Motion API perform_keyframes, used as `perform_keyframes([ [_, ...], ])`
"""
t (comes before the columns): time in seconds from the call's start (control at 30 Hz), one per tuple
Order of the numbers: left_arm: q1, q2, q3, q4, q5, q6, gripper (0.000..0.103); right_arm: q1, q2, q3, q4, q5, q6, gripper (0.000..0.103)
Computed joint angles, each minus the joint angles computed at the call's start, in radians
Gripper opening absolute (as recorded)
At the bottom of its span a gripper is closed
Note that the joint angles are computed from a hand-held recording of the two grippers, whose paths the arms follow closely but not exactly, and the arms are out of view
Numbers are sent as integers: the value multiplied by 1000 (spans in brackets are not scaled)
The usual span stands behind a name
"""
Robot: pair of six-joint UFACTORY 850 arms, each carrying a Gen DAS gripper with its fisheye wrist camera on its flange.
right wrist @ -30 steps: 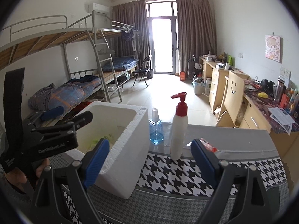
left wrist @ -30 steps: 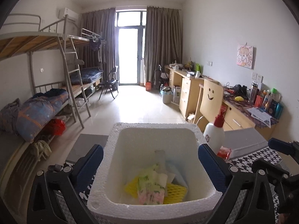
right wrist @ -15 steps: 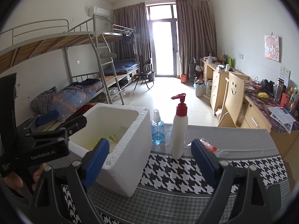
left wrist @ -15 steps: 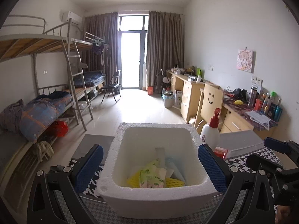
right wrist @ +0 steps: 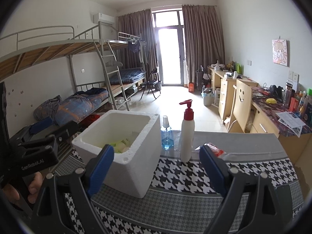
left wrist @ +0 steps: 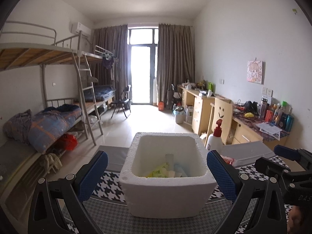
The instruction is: Organize soft objects
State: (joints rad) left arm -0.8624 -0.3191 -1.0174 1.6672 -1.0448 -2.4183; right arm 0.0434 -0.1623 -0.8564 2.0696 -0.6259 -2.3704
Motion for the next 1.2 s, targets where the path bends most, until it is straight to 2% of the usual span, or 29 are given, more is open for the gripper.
perform_keyframes([
  [0.13, -29, 8, 15, -9, -36, -18, 102, -5, 30, 34, 35, -16, -33, 99],
  [0.33, -67, 18, 43, -18, -72, -39, 102, -28, 76, 98, 59, -68, -71, 101],
  [0.7, -140, 27, 78, -20, -141, -70, 102, -65, 137, 192, 80, -160, -112, 102],
  [0.93, -177, 29, 103, -25, -181, -92, 102, -73, 181, 257, 147, -190, -217, 102],
  [1.2, -216, 21, 123, -46, -234, -130, 102, -99, 207, 321, 178, -262, -280, 102],
])
